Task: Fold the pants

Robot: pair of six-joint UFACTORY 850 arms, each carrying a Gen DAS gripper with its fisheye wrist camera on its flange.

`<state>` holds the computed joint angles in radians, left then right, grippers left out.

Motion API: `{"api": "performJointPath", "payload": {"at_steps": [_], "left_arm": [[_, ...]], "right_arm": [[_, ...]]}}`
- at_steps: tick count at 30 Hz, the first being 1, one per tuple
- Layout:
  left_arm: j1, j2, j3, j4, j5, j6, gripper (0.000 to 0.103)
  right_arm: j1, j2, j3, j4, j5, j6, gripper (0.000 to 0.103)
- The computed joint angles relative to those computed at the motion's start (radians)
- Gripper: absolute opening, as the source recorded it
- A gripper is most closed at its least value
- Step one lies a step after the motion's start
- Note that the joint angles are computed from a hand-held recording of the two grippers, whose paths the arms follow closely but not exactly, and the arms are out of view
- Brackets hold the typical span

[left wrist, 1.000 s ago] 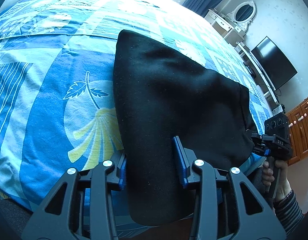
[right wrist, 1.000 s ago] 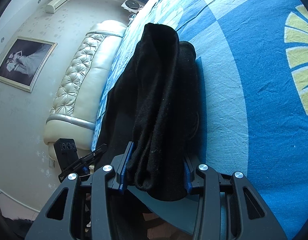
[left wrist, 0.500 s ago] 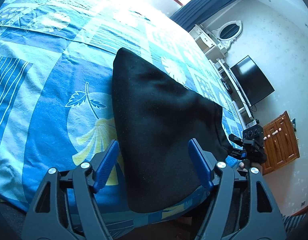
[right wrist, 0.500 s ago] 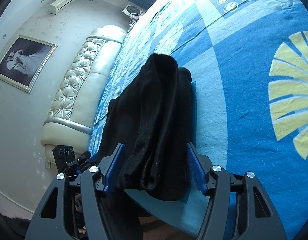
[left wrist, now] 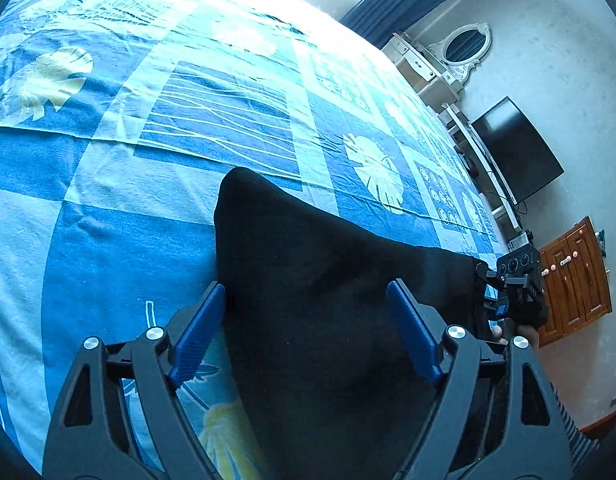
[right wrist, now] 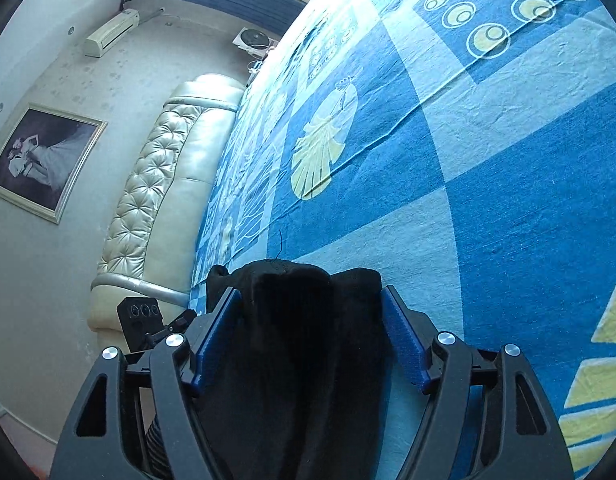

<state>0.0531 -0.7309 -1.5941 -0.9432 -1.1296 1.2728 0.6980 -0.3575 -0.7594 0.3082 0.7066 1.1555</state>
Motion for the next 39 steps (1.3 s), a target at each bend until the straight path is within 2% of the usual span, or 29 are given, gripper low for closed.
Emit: {"api": "performJointPath", "payload": {"at_steps": [3,5,6,7,8,10,13,15,19,23,31,35,39], "left_arm": [[-0.008,-0.070,-0.078,0.038,-0.059,-0.099,0.083],[-0.010,-0.099,-0.099,0.037,-0.088,-0.138,0.082],[-0.011,-0.094,-0.087,0.027,-0.076,-0.118,0.079],[-0.013,-0.087,-0.076,0.025,-0.060,-0.094,0.065],[-0.017,-0.082,-0.069,0.031,-0.047,-0.080,0.059],[-0.019,-0.079,-0.064,0.036,-0.042,-0.070,0.041],[-0.011,-0.087,-0.084,0.024,-0.065,-0.085,0.027],[-0.011,-0.084,-0.090,0.024,-0.064,-0.086,0.024],[-0.024,-0.045,-0.064,0.029,0.002,-0.051,0.023],[-0.035,-0.044,-0.101,0.005,0.022,-0.059,0.022],[-0.079,-0.126,-0.282,0.041,0.051,-0.152,0.022],[-0.109,-0.222,-0.445,0.081,0.042,-0.240,0.022],[-0.136,-0.298,-0.564,0.146,0.071,-0.303,0.022]], "right_arm": [[-0.001,-0.010,-0.007,-0.026,0.016,0.001,0.070],[-0.002,-0.015,-0.022,-0.039,-0.025,-0.004,0.053],[-0.002,-0.019,-0.025,-0.044,-0.032,-0.001,0.050],[-0.001,-0.021,-0.026,-0.043,-0.028,-0.003,0.045],[0.002,-0.022,-0.025,-0.036,-0.021,-0.004,0.043],[0.007,-0.023,-0.024,-0.024,-0.004,-0.001,0.040],[0.016,-0.015,-0.031,0.019,-0.003,-0.052,0.035],[0.020,-0.005,-0.042,0.050,-0.020,-0.105,0.034],[0.012,0.007,-0.055,0.067,-0.017,-0.156,0.033],[-0.020,0.000,-0.084,0.043,-0.024,-0.171,0.033],[-0.110,-0.024,-0.155,-0.040,-0.070,-0.170,0.033],[-0.160,-0.054,-0.192,-0.094,-0.087,-0.129,0.033],[-0.198,-0.099,-0.240,-0.142,-0.121,-0.083,0.033]]}}
